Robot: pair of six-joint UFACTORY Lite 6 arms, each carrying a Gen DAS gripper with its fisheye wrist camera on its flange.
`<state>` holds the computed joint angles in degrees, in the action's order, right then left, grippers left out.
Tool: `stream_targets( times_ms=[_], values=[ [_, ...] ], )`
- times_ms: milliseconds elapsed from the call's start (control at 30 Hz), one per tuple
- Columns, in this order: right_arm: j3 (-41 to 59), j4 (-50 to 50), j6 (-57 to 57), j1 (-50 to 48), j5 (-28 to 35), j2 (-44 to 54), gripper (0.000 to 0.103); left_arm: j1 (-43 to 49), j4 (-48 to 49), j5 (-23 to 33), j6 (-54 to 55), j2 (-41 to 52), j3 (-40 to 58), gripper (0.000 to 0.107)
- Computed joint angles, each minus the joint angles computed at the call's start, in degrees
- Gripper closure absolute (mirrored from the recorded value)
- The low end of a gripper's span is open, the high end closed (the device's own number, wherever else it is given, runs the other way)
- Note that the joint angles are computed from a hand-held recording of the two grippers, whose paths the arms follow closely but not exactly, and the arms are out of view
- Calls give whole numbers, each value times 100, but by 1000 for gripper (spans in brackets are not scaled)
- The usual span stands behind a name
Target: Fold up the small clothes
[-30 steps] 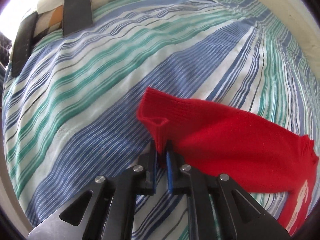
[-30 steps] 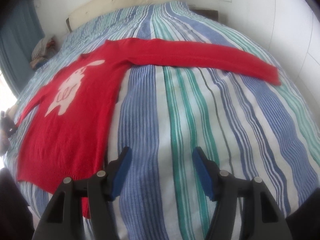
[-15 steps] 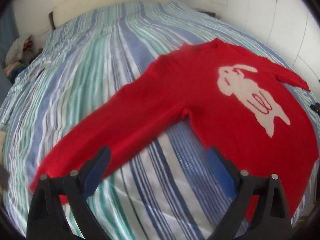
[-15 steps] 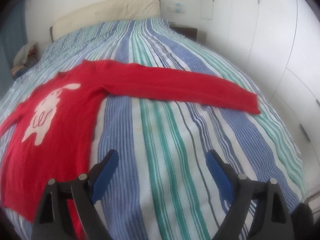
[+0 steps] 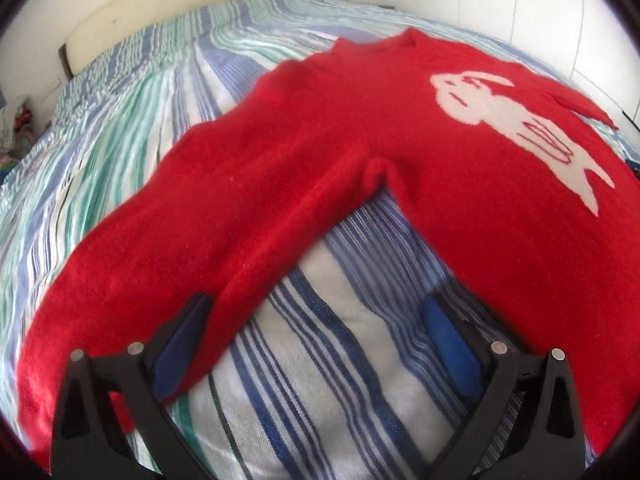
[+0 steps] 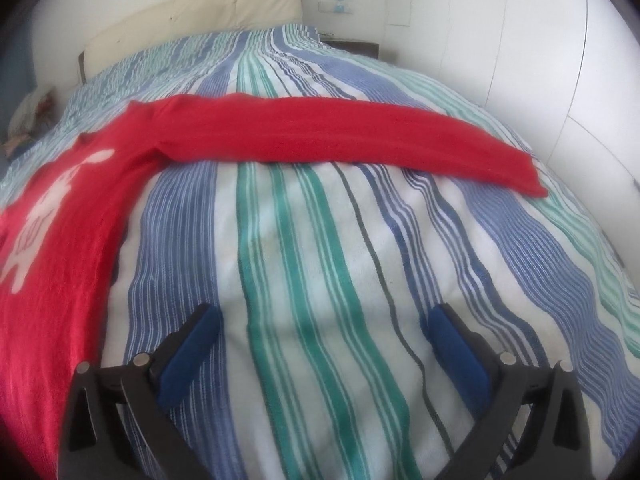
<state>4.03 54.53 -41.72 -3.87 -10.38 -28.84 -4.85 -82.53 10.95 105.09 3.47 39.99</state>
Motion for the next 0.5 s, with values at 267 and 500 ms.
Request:
stream_targets(
  times_ms=[267,500],
  values=[
    [-29,-711,689,-70,21,71,0,99,-305,40,399,239,158,4],
    [130,-673,697,2,-95,368,0,91,-259,35,347,236,162,4]
  ],
)
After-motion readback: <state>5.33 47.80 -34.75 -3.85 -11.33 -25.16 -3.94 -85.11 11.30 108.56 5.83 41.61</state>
